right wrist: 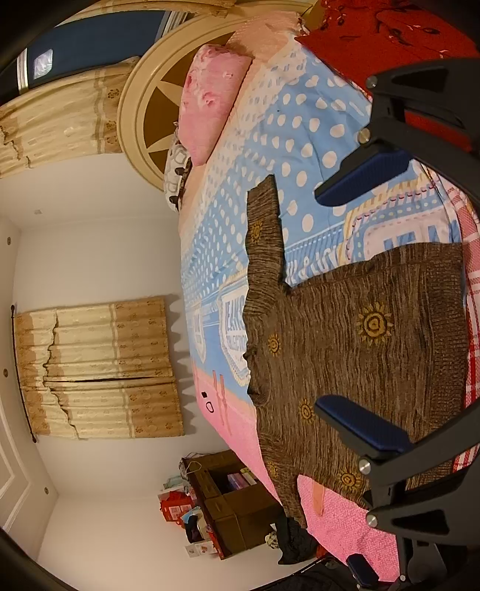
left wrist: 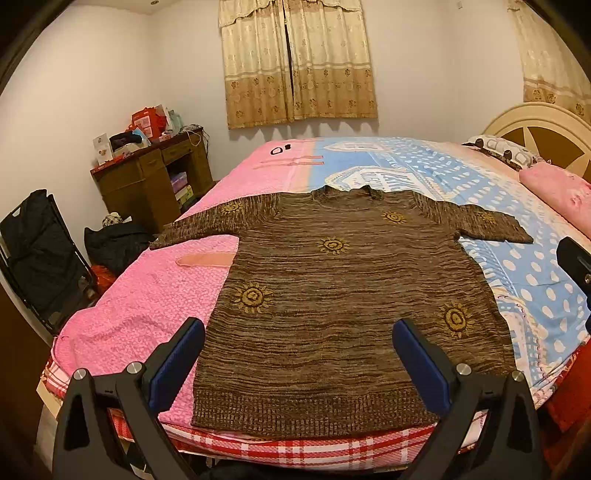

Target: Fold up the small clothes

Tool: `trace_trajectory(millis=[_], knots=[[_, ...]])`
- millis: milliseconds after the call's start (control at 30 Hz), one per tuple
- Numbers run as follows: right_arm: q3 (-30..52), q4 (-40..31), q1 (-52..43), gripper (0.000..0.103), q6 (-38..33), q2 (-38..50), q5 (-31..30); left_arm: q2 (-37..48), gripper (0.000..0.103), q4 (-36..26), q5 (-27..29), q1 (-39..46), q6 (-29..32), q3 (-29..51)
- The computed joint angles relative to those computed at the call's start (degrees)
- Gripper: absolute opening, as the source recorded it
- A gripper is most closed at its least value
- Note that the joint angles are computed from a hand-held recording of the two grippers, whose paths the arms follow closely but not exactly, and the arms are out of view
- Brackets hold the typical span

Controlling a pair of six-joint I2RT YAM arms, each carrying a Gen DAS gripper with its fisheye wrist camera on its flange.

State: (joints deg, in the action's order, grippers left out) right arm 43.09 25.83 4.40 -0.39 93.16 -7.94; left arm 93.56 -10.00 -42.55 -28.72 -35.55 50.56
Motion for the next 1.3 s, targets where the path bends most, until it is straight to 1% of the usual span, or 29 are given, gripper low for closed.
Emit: trace_trajectory(millis=[233, 533, 1300], knots=[[0.1, 0.1, -0.1, 0.103, 0.0, 0.1, 0.0, 0.0, 0.102, 0.3, -0.7, -0.5, 0.0, -0.2], [-0.1, 0.3, -0.3, 0.103, 0.1, 0.1, -0.3, -0.2, 0.102, -0.7, 0.5, 0.0, -0.4, 0.3], [-0.5, 0.2, 0.2, 0.103, 0.2, 0.5, 0.3, 0.2, 0.102, 0.1, 1.7, 0.6, -0.4, -0.1]])
